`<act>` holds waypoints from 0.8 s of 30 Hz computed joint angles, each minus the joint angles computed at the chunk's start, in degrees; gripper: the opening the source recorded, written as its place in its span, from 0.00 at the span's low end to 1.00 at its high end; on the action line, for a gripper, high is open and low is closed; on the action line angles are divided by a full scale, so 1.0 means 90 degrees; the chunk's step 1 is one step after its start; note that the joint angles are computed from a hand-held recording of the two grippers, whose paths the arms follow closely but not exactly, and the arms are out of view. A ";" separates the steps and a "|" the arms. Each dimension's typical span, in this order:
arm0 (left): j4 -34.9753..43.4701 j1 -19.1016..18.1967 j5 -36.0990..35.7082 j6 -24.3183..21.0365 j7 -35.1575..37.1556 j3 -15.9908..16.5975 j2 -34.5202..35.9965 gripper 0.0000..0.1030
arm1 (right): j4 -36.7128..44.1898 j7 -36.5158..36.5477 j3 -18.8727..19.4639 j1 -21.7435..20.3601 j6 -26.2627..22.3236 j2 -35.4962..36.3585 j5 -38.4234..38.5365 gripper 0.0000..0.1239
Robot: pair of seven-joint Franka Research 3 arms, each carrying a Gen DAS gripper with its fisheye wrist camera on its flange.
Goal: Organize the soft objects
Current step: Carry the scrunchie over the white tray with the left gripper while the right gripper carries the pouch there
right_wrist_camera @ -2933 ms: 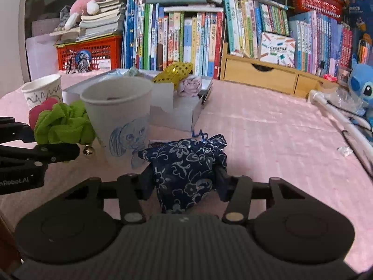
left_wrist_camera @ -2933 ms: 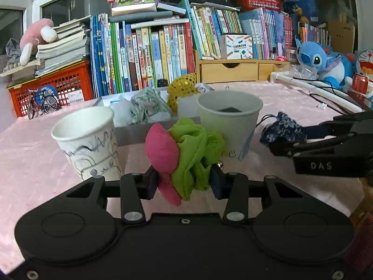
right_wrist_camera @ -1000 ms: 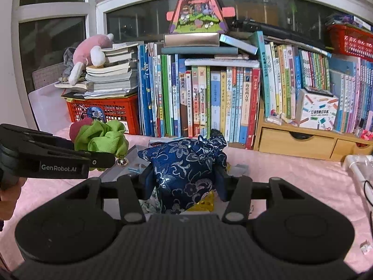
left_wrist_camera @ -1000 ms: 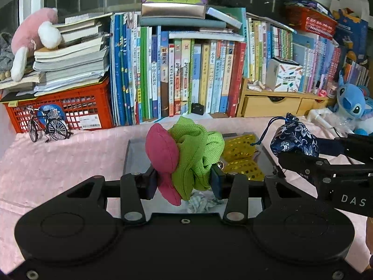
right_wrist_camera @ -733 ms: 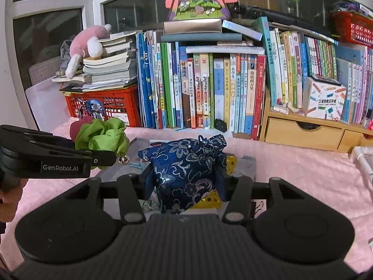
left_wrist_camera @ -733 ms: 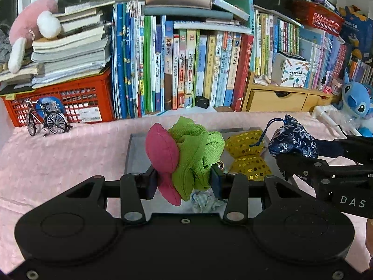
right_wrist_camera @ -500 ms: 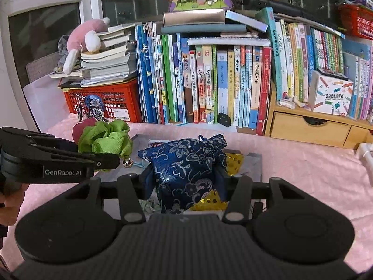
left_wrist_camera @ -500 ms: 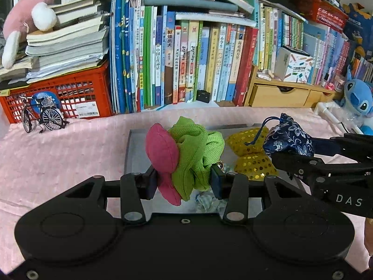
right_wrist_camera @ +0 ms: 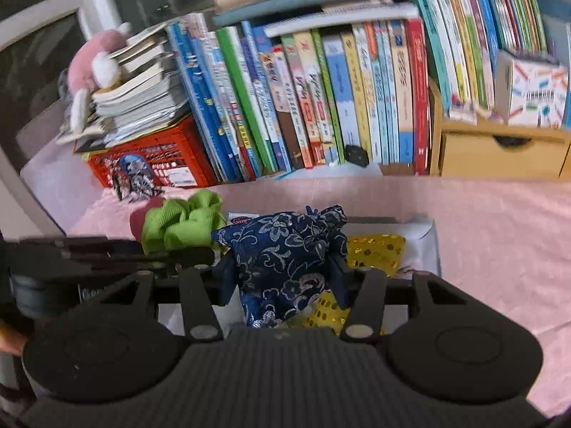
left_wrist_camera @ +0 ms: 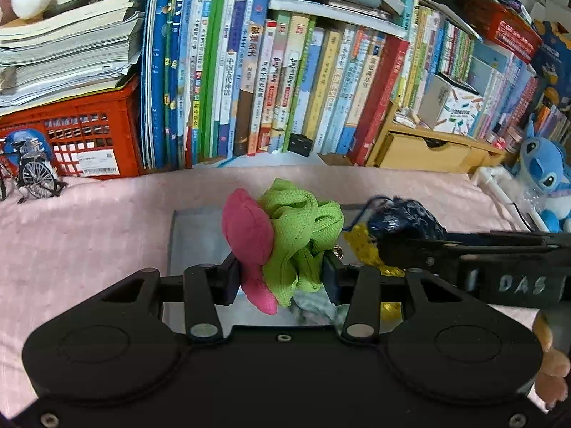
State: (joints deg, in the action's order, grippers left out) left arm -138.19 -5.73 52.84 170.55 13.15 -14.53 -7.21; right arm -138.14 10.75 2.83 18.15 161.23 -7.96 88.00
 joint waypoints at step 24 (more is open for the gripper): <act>0.0497 -0.0224 -0.0042 0.0076 0.0101 0.0615 0.1100 0.42 | 0.0727 0.2721 0.0337 -0.0124 0.0424 0.1277 -0.2239 0.46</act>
State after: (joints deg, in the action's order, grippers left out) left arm -133.72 -7.75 52.46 171.23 14.06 -8.99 2.70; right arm -131.59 35.24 5.86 17.03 165.05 3.53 67.84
